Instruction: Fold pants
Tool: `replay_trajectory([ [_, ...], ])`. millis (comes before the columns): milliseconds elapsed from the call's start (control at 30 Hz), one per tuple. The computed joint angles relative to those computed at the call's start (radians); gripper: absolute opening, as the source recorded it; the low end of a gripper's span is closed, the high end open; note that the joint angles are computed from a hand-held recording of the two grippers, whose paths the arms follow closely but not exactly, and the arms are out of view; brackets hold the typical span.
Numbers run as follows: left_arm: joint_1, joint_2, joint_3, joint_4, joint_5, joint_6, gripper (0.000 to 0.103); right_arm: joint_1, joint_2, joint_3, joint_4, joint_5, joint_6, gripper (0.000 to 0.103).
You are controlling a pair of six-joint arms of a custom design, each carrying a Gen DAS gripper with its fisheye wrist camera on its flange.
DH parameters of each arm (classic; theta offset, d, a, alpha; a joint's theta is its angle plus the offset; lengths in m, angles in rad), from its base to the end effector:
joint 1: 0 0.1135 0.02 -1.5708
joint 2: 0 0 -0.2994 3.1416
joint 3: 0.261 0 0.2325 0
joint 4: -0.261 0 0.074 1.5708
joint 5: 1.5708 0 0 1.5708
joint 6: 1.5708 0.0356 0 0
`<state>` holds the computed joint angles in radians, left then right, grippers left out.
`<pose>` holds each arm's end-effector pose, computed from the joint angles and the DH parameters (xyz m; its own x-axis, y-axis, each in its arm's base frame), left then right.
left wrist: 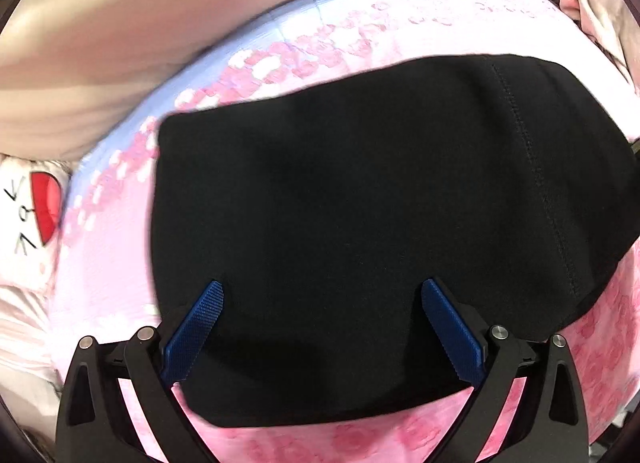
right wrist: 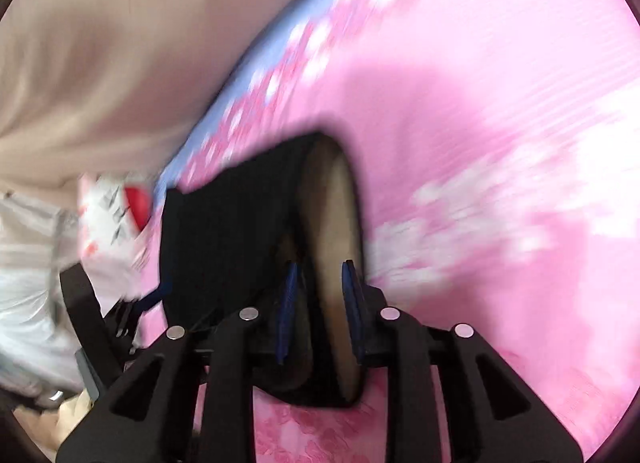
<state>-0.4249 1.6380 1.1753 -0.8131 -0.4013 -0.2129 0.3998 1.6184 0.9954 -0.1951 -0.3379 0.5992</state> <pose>0.2781 -0.1106 0.2635 -0.9104 0.1984 -0.3631 0.0856 0.9489 0.3039 0.2950 0.1375 0.2517 -0.8800 0.2058 -0.4281 -0.0965 0.8050 0.5853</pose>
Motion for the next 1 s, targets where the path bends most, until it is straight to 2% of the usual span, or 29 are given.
replay_trajectory([
  [33, 0.007, -0.019, -0.012, 0.007, -0.022, 0.010, 0.098, 0.013, -0.048, -0.002, -0.005, 0.032, -0.013, 0.024],
  [100, 0.045, -0.048, -0.038, 0.019, -0.045, 0.032, 0.098, 0.058, -0.076, 0.052, -0.037, 0.020, -0.051, 0.023],
  [200, 0.142, -0.037, -0.056, 0.025, 0.010, 0.044, 0.098, 0.136, 0.078, 0.182, -0.092, 0.020, -0.158, 0.021],
  [233, 0.164, -0.038, -0.059, 0.028, 0.033, 0.046, 0.098, 0.143, 0.184, 0.236, -0.129, 0.036, -0.176, 0.021],
  [300, 0.196, -0.039, -0.059, 0.039, 0.070, 0.052, 0.098, 0.111, 0.282, 0.252, -0.106, 0.037, -0.111, 0.011],
  [333, 0.199, -0.038, -0.057, 0.041, 0.074, 0.060, 0.098, 0.084, 0.276, 0.237, -0.078, 0.010, -0.069, 0.009],
  [367, 0.193, -0.037, -0.056, 0.038, 0.064, 0.062, 0.098, 0.080, 0.243, 0.232, -0.063, 0.020, -0.019, 0.012],
  [433, 0.180, -0.037, -0.064, 0.044, 0.034, 0.073, 0.098, 0.110, 0.211, 0.266, -0.069, 0.064, -0.016, 0.015],
  [533, 0.188, -0.048, -0.086, 0.072, 0.045, 0.076, 0.098, 0.142, 0.301, 0.415, -0.210, 0.131, -0.145, 0.015],
  [567, 0.191, -0.047, -0.086, 0.072, 0.050, 0.073, 0.098, 0.133, 0.355, 0.445, -0.251, 0.146, -0.173, 0.012],
  [633, 0.197, -0.046, -0.075, 0.061, 0.065, 0.073, 0.098, 0.108, 0.370, 0.437, -0.235, 0.127, -0.141, 0.010],
  [700, 0.189, -0.047, -0.056, 0.026, 0.062, 0.067, 0.098, 0.128, 0.323, 0.456, -0.252, 0.146, -0.103, 0.016],
  [833, 0.228, -0.090, -0.061, -0.010, 0.084, 0.068, 0.098, 0.202, 0.230, 0.415, -0.250, 0.113, -0.141, 0.016],
  [900, 0.268, -0.113, -0.061, -0.033, 0.102, 0.078, 0.098, 0.257, 0.248, 0.431, -0.278, 0.120, -0.154, 0.016],
  [1000, 0.347, -0.144, -0.058, -0.064, 0.116, 0.111, 0.098, 0.329, 0.342, 0.535, -0.302, 0.112, -0.124, 0.016],
])
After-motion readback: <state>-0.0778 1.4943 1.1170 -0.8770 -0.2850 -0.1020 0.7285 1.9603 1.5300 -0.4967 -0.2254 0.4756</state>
